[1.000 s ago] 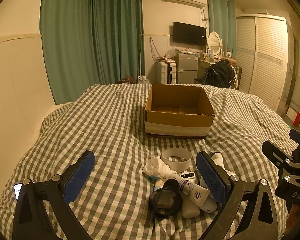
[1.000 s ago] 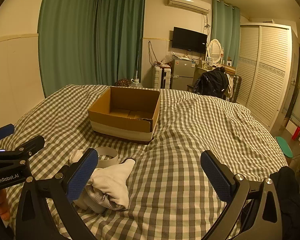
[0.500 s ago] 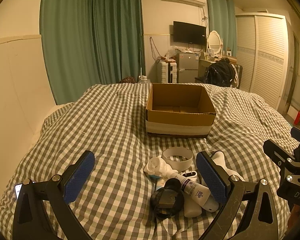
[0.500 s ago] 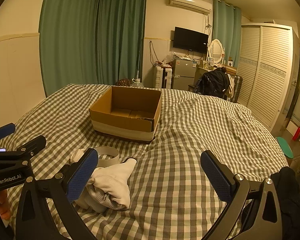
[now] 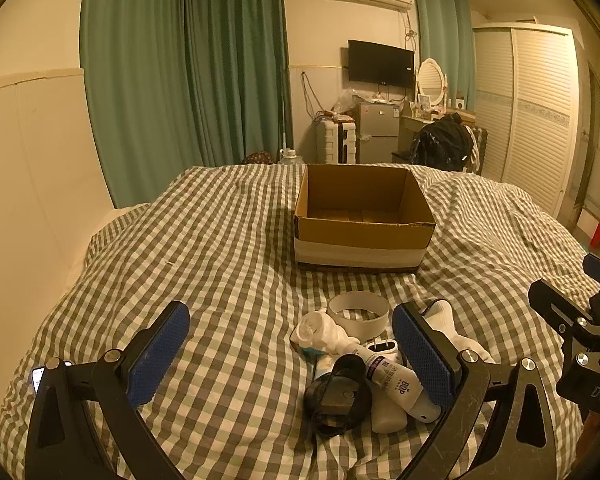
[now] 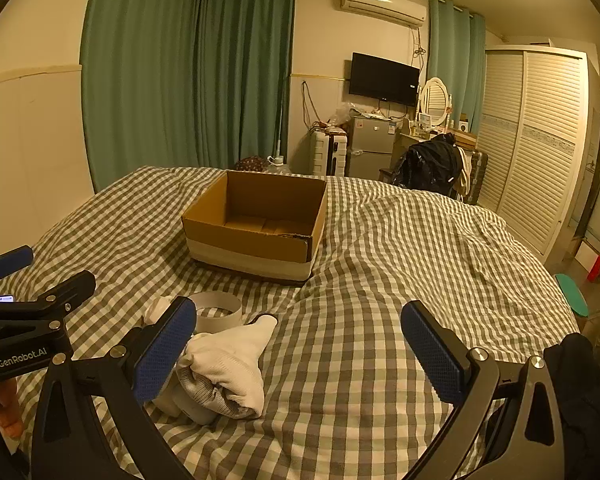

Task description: Organize objects

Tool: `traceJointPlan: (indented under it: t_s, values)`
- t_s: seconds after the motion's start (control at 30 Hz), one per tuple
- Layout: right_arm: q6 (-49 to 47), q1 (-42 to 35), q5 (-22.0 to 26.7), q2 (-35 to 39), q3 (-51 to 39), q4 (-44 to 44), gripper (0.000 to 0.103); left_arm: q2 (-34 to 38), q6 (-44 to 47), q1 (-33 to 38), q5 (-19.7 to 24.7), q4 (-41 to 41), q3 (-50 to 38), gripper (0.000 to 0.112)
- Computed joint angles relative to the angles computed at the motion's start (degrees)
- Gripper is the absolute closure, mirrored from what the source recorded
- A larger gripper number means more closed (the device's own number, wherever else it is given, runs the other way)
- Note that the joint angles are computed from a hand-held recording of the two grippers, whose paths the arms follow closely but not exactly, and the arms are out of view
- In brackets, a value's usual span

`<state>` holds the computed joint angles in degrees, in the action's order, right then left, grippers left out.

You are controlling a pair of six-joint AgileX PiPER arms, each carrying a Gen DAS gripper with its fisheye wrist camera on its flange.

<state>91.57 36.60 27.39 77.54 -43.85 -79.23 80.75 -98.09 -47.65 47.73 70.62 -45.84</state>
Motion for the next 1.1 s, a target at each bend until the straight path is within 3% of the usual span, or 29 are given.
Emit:
traceJointPlan:
  t_s: [0.5, 1.1]
  values:
    - [-2.69, -1.04, -2.57, -0.43, -0.18, 1.82, 0.000, 0.34, 0.16, 0.08, -0.27, 0.07, -0.10, 0.009]
    - [-2.77, -0.34, -2.36, 0.22, -0.56, 1.90, 0.000, 0.28, -0.11, -0.38, -0.33, 0.68, 0.27, 0.009]
